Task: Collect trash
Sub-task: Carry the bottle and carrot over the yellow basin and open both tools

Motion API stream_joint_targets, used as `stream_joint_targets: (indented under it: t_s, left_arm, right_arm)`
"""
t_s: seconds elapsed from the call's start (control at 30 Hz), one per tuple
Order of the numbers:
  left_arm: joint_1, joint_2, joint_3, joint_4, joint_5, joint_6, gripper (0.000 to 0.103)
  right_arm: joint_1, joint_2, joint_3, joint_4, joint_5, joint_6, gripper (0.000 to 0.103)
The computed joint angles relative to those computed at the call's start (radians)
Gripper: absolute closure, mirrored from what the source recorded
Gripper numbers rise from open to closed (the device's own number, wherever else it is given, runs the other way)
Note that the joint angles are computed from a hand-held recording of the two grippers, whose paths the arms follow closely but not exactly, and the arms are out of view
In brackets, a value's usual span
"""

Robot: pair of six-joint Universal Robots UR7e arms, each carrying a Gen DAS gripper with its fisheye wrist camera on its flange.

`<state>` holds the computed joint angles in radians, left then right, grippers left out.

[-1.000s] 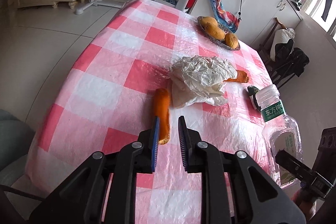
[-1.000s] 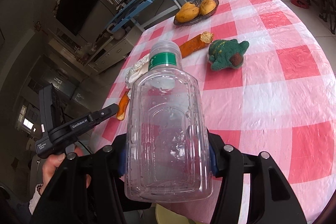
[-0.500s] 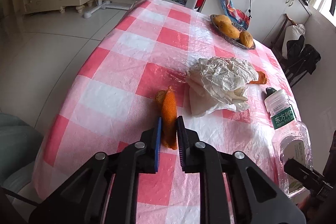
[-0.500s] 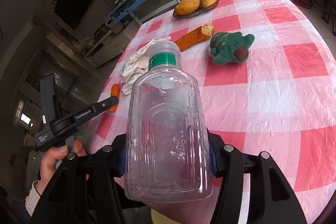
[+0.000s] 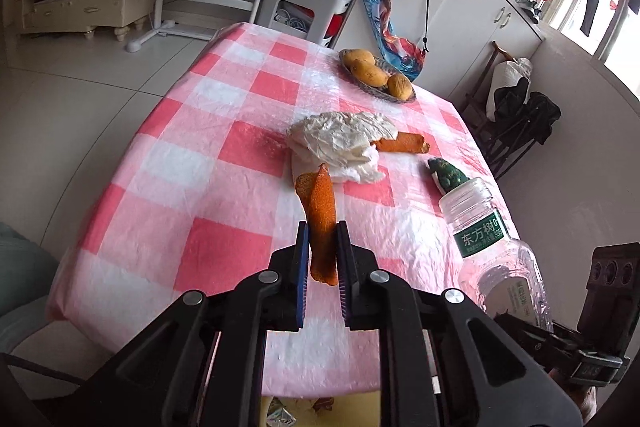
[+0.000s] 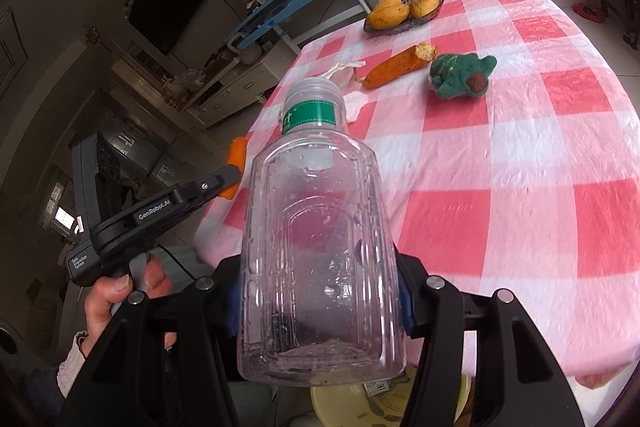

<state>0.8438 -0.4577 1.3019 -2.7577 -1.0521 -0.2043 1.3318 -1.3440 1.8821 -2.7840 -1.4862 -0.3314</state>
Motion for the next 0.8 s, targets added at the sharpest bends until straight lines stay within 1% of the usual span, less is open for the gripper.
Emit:
stream_joint_targets:
  t_s: [0.13, 0.3, 0.37, 0.47, 0.53, 0.6, 0.67, 0.73, 0.8]
  left_arm:
    - [-0.021, -0.037, 0.081, -0.033, -0.020, 0.010, 0.090]
    - [-0.049, -0.086, 0.183, -0.074, -0.040, 0.030, 0.090]
    - [-0.060, -0.106, 0.223, -0.085, -0.049, 0.032, 0.090]
    - [-0.076, -0.130, 0.274, -0.085, -0.059, 0.033, 0.090]
    - [-0.088, -0.143, 0.302, -0.069, -0.063, 0.036, 0.090]
    - [-0.098, -0.150, 0.324, -0.046, -0.066, 0.043, 0.090]
    - [-0.107, -0.152, 0.328, 0.022, -0.078, 0.056, 0.090]
    - [-0.123, -0.142, 0.326, 0.093, -0.052, 0.070, 0.090]
    - [-0.143, -0.130, 0.331, 0.128, -0.005, 0.089, 0.085]
  right_arm:
    - [0.018, -0.043, 0.087, -0.025, -0.021, -0.028, 0.048]
    - [0.037, -0.080, 0.176, -0.040, -0.084, -0.052, 0.047]
    - [0.043, -0.082, 0.195, -0.036, -0.124, -0.049, 0.047]
    - [0.046, -0.082, 0.214, -0.079, -0.167, -0.022, 0.041]
    - [0.038, -0.088, 0.220, -0.109, -0.162, 0.000, 0.035]
    - [0.027, -0.093, 0.223, -0.136, -0.149, 0.024, 0.033]
    - [0.020, -0.093, 0.224, -0.157, -0.146, 0.047, 0.032]
    - [0.016, -0.091, 0.226, -0.180, -0.148, 0.063, 0.030]
    - [0.016, -0.095, 0.236, -0.209, -0.157, 0.073, 0.027]
